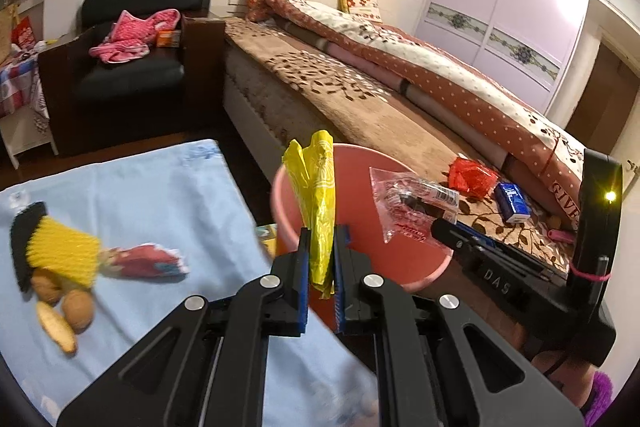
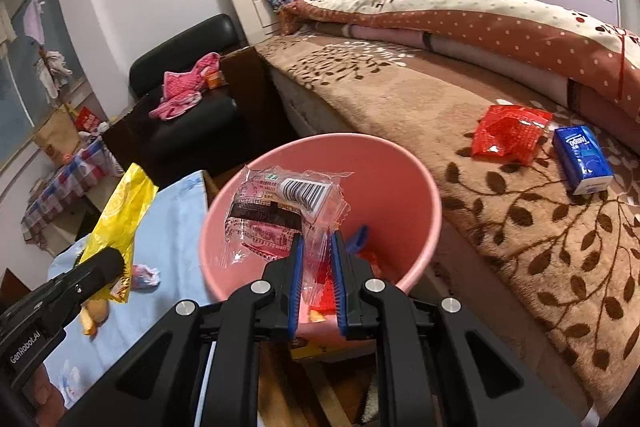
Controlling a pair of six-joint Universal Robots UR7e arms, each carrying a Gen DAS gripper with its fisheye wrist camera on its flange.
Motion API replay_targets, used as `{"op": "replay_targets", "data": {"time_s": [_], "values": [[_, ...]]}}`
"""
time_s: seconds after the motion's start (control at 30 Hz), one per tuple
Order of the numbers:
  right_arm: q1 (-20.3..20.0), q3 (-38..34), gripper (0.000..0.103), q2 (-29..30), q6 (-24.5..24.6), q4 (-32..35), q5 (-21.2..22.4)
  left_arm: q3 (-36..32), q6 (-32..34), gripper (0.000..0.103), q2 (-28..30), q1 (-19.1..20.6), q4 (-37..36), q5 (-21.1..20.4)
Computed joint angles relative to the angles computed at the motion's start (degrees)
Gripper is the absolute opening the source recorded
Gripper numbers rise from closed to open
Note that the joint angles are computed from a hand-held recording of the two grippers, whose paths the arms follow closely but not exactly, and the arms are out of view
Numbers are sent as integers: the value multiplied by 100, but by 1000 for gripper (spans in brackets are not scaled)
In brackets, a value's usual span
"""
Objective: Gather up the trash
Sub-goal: 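Carry the yellow bag and clear wrapper over the pink bucket, then open both grippers to drop the items into the bucket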
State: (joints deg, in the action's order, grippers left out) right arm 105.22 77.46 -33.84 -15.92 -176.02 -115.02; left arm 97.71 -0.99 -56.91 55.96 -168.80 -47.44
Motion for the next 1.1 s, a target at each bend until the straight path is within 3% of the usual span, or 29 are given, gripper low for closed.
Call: {"op": "replay_targets", "data": {"time_s": [0.5, 0.57, 0.7, 0.77, 0.93, 1.1], "values": [[-156, -233, 13, 134, 9, 98, -180, -733, -128, 10, 691, 162, 563, -247], [-167, -269, 13, 156, 5, 120, -188, -764, -132, 13, 715, 170, 604, -249], [-187, -335, 14, 195, 15, 169, -191, -835, -171, 36, 767, 185, 698, -313], [-193, -351, 14, 207, 26, 177, -197, -838, -191, 40, 758, 197, 700, -378], [-206, -363, 18, 217, 34, 178, -180, -814, -200, 41, 714, 194, 703, -365], [-212, -316, 28, 202, 32, 113, -103, -709, -133, 41, 639, 151, 590, -301]]}}
